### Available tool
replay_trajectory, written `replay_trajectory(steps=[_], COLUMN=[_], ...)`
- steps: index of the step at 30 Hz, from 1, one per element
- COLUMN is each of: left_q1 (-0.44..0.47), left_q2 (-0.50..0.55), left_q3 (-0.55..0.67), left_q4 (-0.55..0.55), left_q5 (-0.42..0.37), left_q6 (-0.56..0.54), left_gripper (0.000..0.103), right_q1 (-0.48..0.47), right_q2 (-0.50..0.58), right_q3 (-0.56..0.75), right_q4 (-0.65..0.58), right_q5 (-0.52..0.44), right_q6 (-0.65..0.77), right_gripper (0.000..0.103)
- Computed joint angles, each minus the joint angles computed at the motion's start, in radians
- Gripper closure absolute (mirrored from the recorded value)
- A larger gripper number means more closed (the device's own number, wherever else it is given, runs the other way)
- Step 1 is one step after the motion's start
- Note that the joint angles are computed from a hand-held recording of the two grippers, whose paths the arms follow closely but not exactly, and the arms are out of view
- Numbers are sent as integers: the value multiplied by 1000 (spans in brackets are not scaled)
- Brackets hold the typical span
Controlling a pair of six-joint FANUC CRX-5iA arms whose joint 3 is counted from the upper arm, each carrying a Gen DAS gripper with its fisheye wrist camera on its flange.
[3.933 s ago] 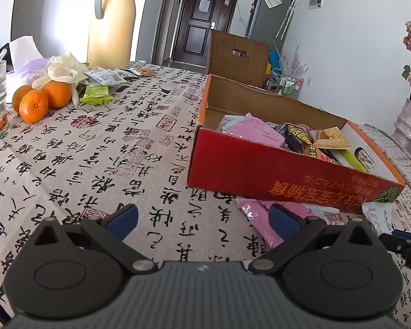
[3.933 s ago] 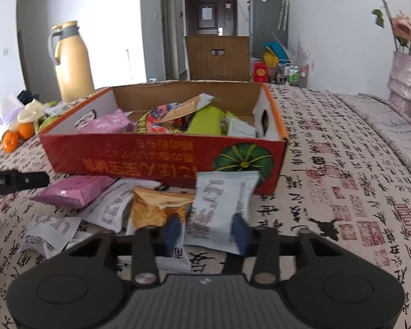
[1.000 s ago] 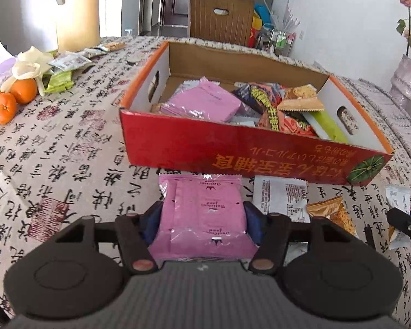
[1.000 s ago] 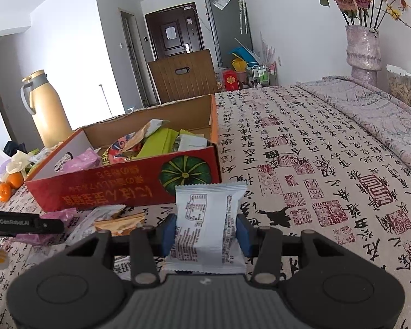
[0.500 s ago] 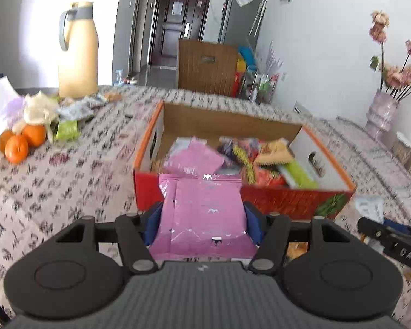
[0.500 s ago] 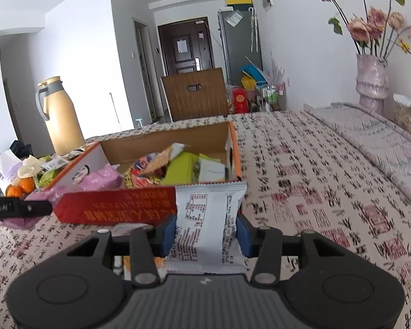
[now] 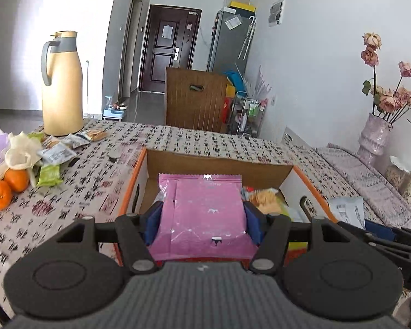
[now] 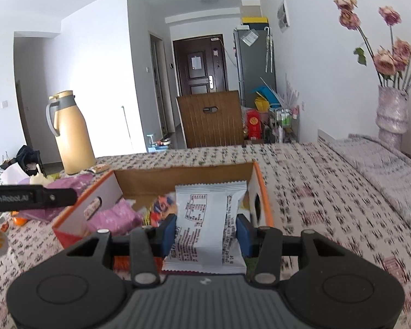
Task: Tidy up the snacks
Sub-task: 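Carry both packets over the box opening, then open both tools to drop the packets into the box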
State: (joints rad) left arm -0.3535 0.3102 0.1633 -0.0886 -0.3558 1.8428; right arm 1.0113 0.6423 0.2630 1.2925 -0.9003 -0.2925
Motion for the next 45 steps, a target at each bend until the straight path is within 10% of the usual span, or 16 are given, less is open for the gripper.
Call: replay_trajectory(steps=[17, 30, 36, 45], left_q1=[7, 30, 19, 21], left_q2=[204, 244, 213, 214], left_q3=[264, 256, 242, 246], left_q4=[-106, -44, -175, -167], left_q5=[-34, -18, 9, 5], left_q6=[100, 33, 194, 191], left_gripper=[41, 40, 0, 0], right_q1=[-92, -115, -113, -111], right_q2=[225, 246, 232, 240], right_q3=[358, 347, 315, 335], right_q4=[-90, -160, -106, -139], right_q5=[47, 124, 104, 90], right_q6=[207, 228, 157, 182], right_gripper=[58, 55, 1, 0])
